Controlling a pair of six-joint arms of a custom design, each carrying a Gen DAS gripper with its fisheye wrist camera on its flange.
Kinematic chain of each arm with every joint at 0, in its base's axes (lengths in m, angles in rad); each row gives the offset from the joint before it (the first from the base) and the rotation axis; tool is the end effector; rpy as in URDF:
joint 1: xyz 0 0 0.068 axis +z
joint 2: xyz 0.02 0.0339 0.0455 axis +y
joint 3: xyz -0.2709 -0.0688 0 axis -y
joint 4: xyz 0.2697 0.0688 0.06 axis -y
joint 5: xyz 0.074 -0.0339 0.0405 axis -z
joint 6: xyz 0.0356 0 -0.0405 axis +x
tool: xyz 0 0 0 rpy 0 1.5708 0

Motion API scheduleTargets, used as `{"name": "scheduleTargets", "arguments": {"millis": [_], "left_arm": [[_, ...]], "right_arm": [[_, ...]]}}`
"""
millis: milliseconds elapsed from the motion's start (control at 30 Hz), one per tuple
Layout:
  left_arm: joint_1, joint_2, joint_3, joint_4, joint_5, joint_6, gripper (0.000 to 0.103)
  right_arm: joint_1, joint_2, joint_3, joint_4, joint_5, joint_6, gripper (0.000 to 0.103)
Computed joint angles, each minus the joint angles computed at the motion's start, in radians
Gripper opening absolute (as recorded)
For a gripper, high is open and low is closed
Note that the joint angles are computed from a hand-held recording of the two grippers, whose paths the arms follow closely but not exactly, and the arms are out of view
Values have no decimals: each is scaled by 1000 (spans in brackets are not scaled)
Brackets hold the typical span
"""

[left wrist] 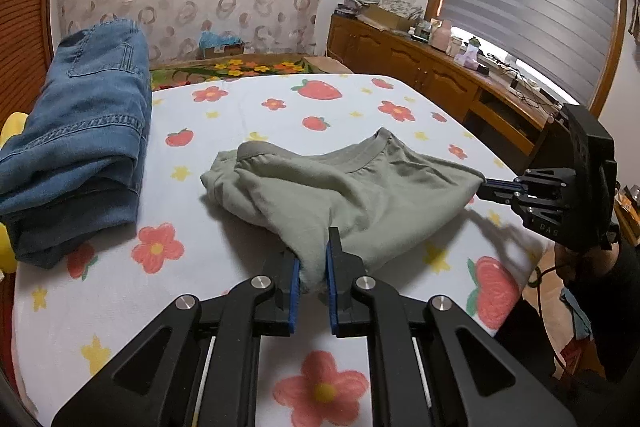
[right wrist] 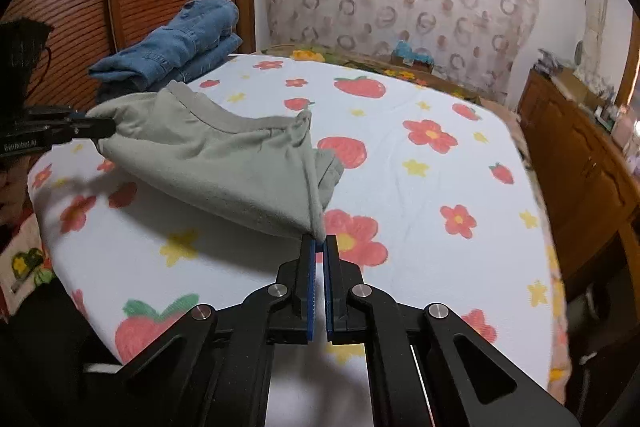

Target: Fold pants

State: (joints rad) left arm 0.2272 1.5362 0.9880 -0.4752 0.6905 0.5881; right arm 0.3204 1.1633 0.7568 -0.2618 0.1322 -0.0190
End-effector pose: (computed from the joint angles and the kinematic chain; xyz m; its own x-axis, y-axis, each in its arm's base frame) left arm 0.3216 0.0511 0.2083 -0.6093 0.2981 -0.7347 0.5858 0.7938 -0.1637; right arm 0.2576 0.0805 0.2430 -0.5839 -0.2136 -0.7832 -0.2251 0.9695 -0.0966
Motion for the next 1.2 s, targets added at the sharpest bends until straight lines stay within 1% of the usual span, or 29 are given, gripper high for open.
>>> {"name": "scheduleTargets", "arguments": {"millis": [300,367,433,467,500,567,600,700,767,800,867,967,1000,1033,1067,1133,1200], "left_arm": [[70,-106,-117,-88,43,108,12],[77,-119,-138,-88,27,112,12],[79,-119,-148,-80,16,106,13],[81,-110,-145,-84,14,102,16],[80,-101,-141,-83,6,94,17],[73,-103,-154,-54,-21,80,23],[69,-103,-158,-45,-28,75,23],[65,-104,-164,-29,-36,60,30],[62,-114,-172,-13,-49,48,42],[62,-114,-170,-11,-50,47,45],[66,-115,-165,-14,-47,49,47],[68,-122,-162,-12,-53,47,49],[68,-121,-159,-13,-54,48,51],[67,-121,-158,-11,-55,48,58],[67,-121,-158,-6,-55,46,68],[70,-123,-161,6,-51,41,78],[67,-123,-161,14,-54,32,78]], "right_arm": [[13,-166,-68,-126,-61,62,3],[20,-187,-67,-158,-53,64,3],[32,-210,-69,-189,-18,75,3],[33,-225,-70,-209,-14,79,4],[39,-237,-71,-218,-3,78,7],[50,-246,-68,-234,15,87,7],[50,-244,-66,-234,12,90,7],[55,-224,-56,-215,10,92,8],[65,-207,-50,-195,9,96,8],[70,-196,-46,-182,7,97,8],[84,-175,-38,-162,9,103,9],[107,-138,-22,-138,28,117,21],[111,-125,-16,-131,30,119,27],[114,-113,-10,-124,30,120,31],[118,-99,-4,-119,31,122,31],[123,-73,9,-110,31,124,34],[120,-43,21,-94,25,123,35]]}}
